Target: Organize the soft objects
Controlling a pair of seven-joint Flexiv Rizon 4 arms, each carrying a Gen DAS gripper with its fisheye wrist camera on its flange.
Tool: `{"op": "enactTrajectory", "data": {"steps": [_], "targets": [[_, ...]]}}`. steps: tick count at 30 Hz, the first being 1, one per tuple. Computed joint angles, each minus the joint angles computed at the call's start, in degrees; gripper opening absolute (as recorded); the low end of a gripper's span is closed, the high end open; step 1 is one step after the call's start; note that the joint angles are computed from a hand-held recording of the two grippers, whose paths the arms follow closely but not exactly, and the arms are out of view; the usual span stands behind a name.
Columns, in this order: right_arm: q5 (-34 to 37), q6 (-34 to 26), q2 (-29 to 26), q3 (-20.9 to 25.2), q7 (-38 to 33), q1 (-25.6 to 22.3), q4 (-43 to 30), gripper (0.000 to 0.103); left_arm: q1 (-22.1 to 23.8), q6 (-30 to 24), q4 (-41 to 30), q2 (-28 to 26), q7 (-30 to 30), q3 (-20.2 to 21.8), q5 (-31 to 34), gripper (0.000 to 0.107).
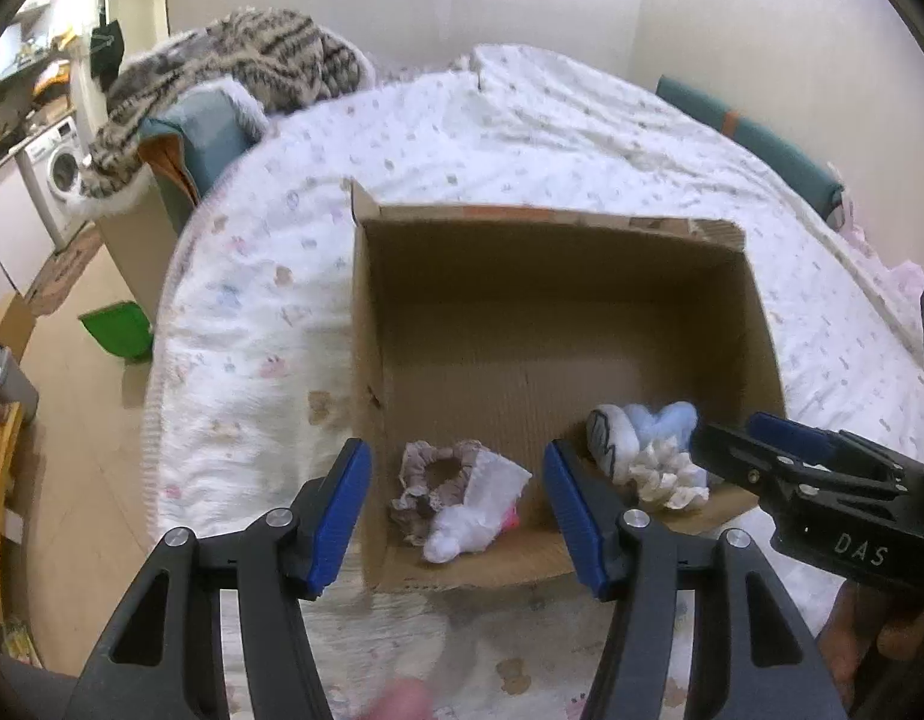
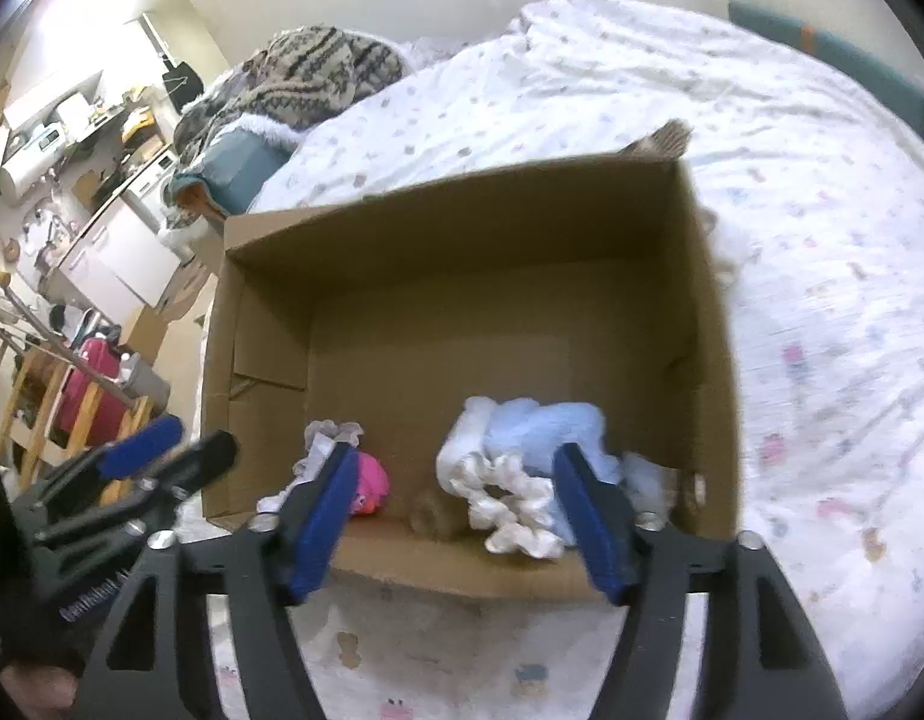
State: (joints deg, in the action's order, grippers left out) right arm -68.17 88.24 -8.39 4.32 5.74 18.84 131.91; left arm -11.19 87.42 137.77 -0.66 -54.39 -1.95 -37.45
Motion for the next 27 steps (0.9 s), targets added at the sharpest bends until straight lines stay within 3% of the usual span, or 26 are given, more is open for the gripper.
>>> {"op": "enactTrajectory", "data": {"steps": [1,3,5,7,9,16,23,27], "targets": [[0.91,-1.96,1.2,0.67,-0.9,0.25,0.48,0.078,-0.35,0.32,0.7,1.08,1.44,0.01,-1.49,0.06],[2.25,-6.29,3.6,2.23,-1.95,0.52,1.13,0.083,-0.92,0.04,1.6,2.7,1.82,0.79,-2.23,0.077],[0.22,-8.99,6.07,3.29,0.07,-0.05,1.97,0.089,-0.27,-0.57,2.57,4.54,-1.77,1.72,1.61,0.088],[0.11,-13.09,8.77,5.29,0.85,-0.36,2.92,0.097,-0.83,-1.13,3.67,6.46,-2.7,3.04,2.1,0.091],[0.04,-16.17,10.99,7.12,0.91,-0.54,3.78,0.097,-1.54,-1.2,4.57,7.89,-2.69,4.14,2.35,0.097],[3.3,-24.02,16.04,11.99,1.99,0.72,6.85,0.103,-5.61,0.27,8.84,13.0,-1.63,8.46,1.75,0.102],[1.69,-27.25,16.7,13.22,7.06,1.58,7.99,0.103,-2.37,1.91,12.48,15.84,-7.89,7.29,10.54,0.102],[0.76,-26.56,15.74,12.53,8.39,1.86,8.39,0.103,-3.76,4.84,12.91,14.46,-9.12,8.88,12.2,0.102]]}}
